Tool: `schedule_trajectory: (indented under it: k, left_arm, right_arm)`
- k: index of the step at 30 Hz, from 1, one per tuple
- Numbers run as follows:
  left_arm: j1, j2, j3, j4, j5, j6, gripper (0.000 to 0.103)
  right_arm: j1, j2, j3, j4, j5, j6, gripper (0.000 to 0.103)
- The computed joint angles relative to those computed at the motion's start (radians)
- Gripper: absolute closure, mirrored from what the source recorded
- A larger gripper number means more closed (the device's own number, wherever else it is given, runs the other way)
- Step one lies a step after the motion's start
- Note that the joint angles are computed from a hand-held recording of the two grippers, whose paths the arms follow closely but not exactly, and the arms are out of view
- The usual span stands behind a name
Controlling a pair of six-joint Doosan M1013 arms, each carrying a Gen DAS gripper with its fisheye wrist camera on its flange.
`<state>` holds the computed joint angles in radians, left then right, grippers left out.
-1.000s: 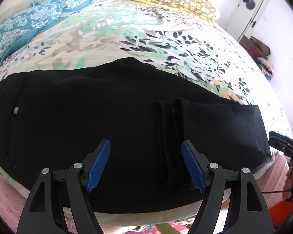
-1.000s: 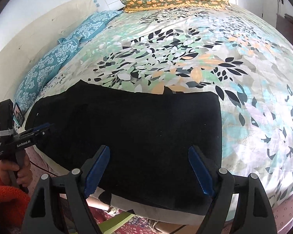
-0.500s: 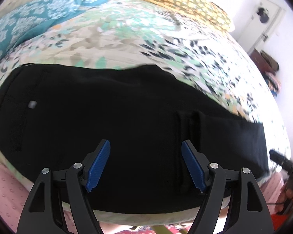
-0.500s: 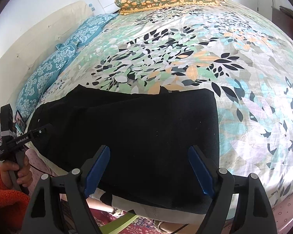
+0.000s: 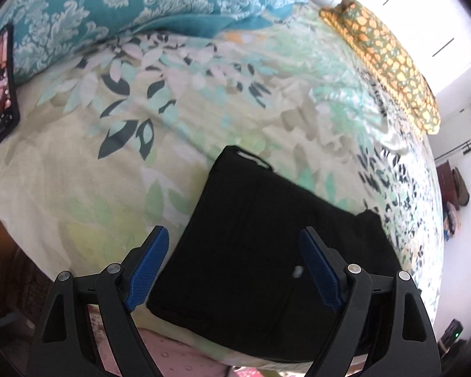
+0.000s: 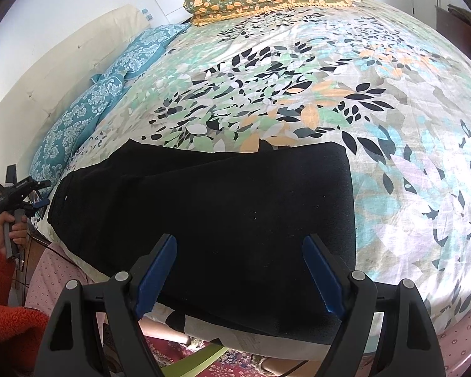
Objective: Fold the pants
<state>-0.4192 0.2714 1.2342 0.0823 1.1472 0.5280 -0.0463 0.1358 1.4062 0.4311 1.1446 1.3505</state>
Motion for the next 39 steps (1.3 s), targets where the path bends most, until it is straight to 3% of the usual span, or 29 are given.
schedule_trajectory:
  k: [5,7,11,12,15,16,18,21,25,27,32,35,39]
  left_arm:
    - [0.004,0.039,-0.012,-0.005,0.023,0.047,0.016]
    - [0.009,0.061,-0.024,-0.009,0.055,0.058,0.006]
    - [0.026,0.061,0.006,-0.049,0.016,0.062,0.002]
    - [0.025,0.059,0.010,-0.048,0.008,0.066,0.004]
    - [0.024,0.049,0.020,-0.101,-0.046,0.115,0.057]
    - [0.015,0.055,-0.002,-0.069,-0.010,0.096,0.072]
    - [-0.003,0.062,-0.032,-0.014,0.038,0.057,0.084]
    - [-0.018,0.044,-0.046,0.005,0.022,-0.032,0.089]
    - [-0.048,0.004,-0.061,-0.028,-0.112,-0.055,0.090]
    - [-0.077,0.016,-0.106,-0.038,-0.129,-0.033,0.090]
    - [-0.146,0.108,-0.237,-0.106,-0.148,0.038,0.091]
    - [-0.195,0.195,-0.340,-0.112,-0.099,0.093,0.091]
    - [-0.219,0.292,-0.417,-0.202,-0.061,0.196,0.091]
  right_arm:
    - [0.003,0.001,-0.001,-0.005,0.009,-0.005,0.021]
    - [0.003,0.001,-0.001,-0.006,0.011,-0.004,0.021]
    - [0.003,-0.001,0.002,-0.008,0.008,0.000,0.021]
    - [0.002,-0.001,0.002,-0.007,0.009,0.002,0.021]
    - [0.001,0.003,0.000,-0.002,0.014,0.006,0.021]
    - [0.001,0.005,-0.001,0.000,0.015,0.006,0.021]
    - [0.001,0.007,-0.002,0.005,0.016,-0.001,0.021]
    - [0.001,0.006,0.000,0.012,0.013,-0.013,0.021]
    - [-0.006,0.007,0.004,0.032,0.009,-0.012,0.021]
    - [-0.013,0.011,0.006,0.047,0.009,-0.002,0.021]
    - [-0.024,0.010,0.009,0.066,0.005,0.014,0.021]
    - [-0.031,0.002,0.017,0.076,-0.004,0.008,0.021]
    - [-0.048,-0.003,0.027,0.095,-0.012,0.023,0.021]
